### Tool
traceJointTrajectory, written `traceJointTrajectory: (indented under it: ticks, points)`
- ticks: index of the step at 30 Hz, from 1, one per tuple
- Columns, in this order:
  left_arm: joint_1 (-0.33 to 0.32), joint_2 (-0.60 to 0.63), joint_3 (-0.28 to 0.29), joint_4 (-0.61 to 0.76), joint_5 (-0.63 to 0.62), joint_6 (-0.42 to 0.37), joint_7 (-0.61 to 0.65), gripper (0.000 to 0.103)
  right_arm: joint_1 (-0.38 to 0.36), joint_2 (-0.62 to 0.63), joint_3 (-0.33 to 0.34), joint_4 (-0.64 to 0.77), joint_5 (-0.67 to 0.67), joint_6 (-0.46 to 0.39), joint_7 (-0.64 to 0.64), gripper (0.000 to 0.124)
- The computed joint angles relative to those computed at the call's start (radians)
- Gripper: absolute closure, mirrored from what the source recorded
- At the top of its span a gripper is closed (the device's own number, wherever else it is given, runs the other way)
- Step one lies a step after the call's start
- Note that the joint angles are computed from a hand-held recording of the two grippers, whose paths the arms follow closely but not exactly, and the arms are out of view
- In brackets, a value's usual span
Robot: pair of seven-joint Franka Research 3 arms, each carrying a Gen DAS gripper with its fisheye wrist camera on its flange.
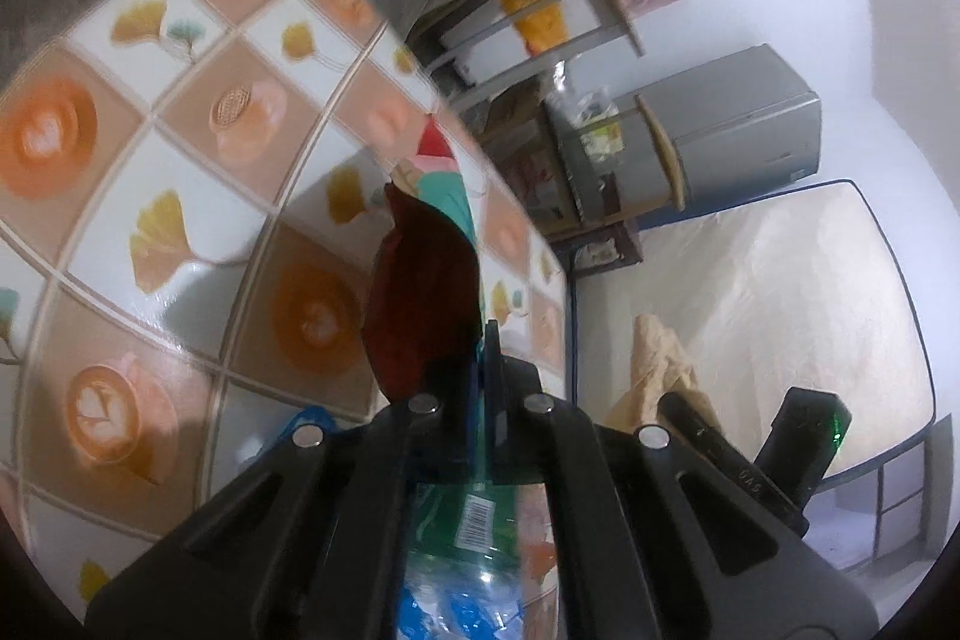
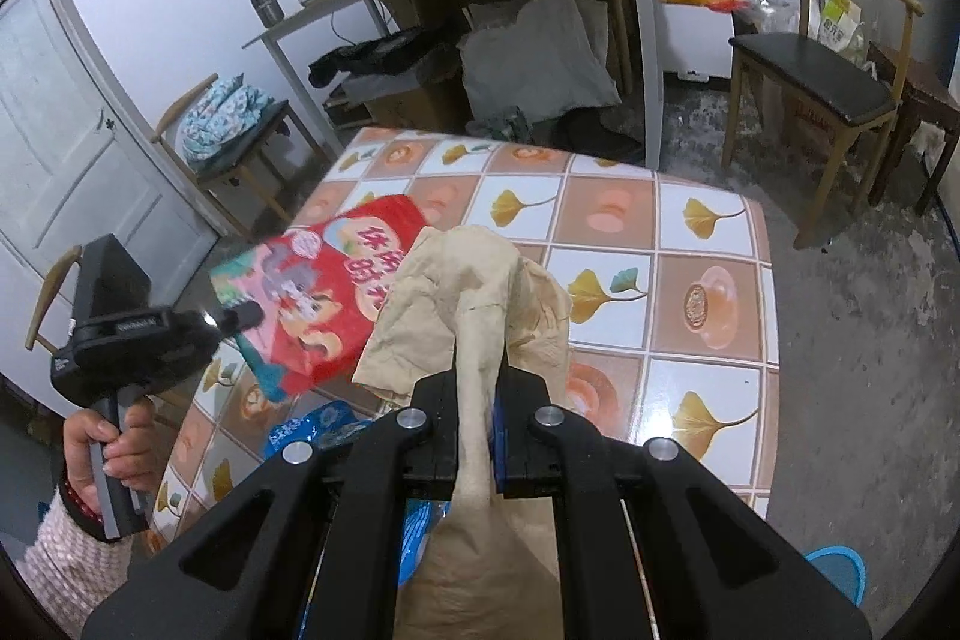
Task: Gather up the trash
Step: 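Carry the beige cloth and red snack bag over the blue wastebasket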
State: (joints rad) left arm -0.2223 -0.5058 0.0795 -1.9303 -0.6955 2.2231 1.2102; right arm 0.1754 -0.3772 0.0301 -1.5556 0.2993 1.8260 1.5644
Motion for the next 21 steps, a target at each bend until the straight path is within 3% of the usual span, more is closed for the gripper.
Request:
traceJointTrajectory:
  ticks: [9, 15, 21]
  points:
    - [-0.032, -0.055, -0.033, 0.087, 0.071, 0.001, -0.009, 0.103, -0.013, -0.108, -0.036, -0.013, 0.035, -0.001, -0.014, 0.118]
    - [-0.116, -0.051, -0.067, 0.188, 0.095, -0.052, 0.007, 0.103, -0.060, -0.251, -0.094, -0.061, 0.054, -0.013, 0.004, 0.118]
    - [-0.226, 0.034, -0.155, 0.319, 0.094, -0.125, 0.072, 0.103, -0.172, -0.458, -0.184, -0.168, 0.002, -0.080, 0.023, 0.118]
